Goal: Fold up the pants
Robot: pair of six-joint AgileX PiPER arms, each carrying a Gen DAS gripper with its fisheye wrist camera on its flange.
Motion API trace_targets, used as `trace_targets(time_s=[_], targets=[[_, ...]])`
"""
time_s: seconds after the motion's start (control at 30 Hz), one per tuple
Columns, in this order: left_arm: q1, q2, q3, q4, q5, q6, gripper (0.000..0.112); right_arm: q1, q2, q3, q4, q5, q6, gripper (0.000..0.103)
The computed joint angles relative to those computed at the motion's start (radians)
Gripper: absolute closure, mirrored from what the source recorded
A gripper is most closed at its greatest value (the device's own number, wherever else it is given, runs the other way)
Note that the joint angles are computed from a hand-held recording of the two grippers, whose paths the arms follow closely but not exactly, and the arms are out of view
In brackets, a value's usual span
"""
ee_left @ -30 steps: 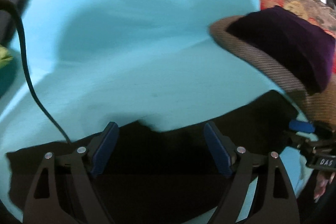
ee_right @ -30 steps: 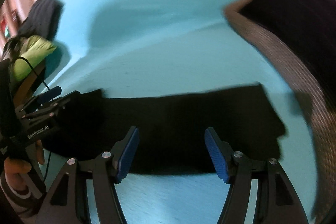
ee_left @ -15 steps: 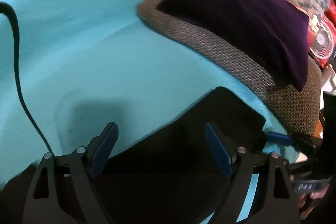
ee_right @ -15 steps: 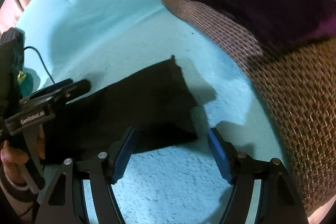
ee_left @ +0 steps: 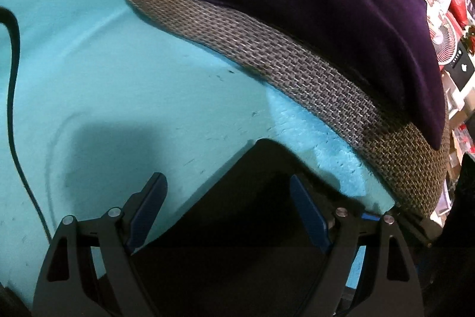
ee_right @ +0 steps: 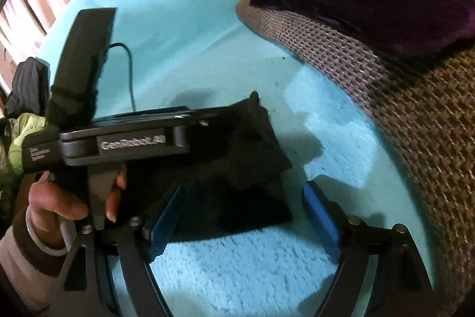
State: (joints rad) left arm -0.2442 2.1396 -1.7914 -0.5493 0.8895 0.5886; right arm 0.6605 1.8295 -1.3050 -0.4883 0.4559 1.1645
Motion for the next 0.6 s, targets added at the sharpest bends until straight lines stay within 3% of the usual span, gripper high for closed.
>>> trace_targets(time_s=[0.07,0.17,0.2,0.27,0.3,0.4,0.6], targets=[[-0.011,0.033,-0.037,-0.037,0.034,0.021,0.028,-0.013,0.003,0.017,-0.003,-0.049,0.021,0.050],[-0.033,0.038,-0.038,-0.037,0.030,0.058,0.035,-0.035,0.010,0.026,0.024,-0.089,0.009,0.064],[-0.043,0.028,-0.022,-0.036,0.013,0.078,0.046,-0.042,0.010,0.029,0.032,-0.101,0.007,0.066],[-0.063,0.014,0.000,-0.032,-0.011,0.116,0.063,-0.054,0.016,0.029,0.080,-0.122,-0.040,0.084],[-0.069,0.011,0.003,-0.030,-0.013,0.123,0.075,-0.057,0.016,0.033,0.109,-0.138,-0.060,0.086],[-0.074,-0.012,0.014,-0.030,0.000,0.141,0.090,-0.052,-0.003,0.044,0.097,-0.159,-0.054,0.089],[0.031,-0.201,0.146,-0.135,0.030,0.223,0.094,0.009,-0.050,-0.016,0.063,-0.135,-0.076,0.090]])
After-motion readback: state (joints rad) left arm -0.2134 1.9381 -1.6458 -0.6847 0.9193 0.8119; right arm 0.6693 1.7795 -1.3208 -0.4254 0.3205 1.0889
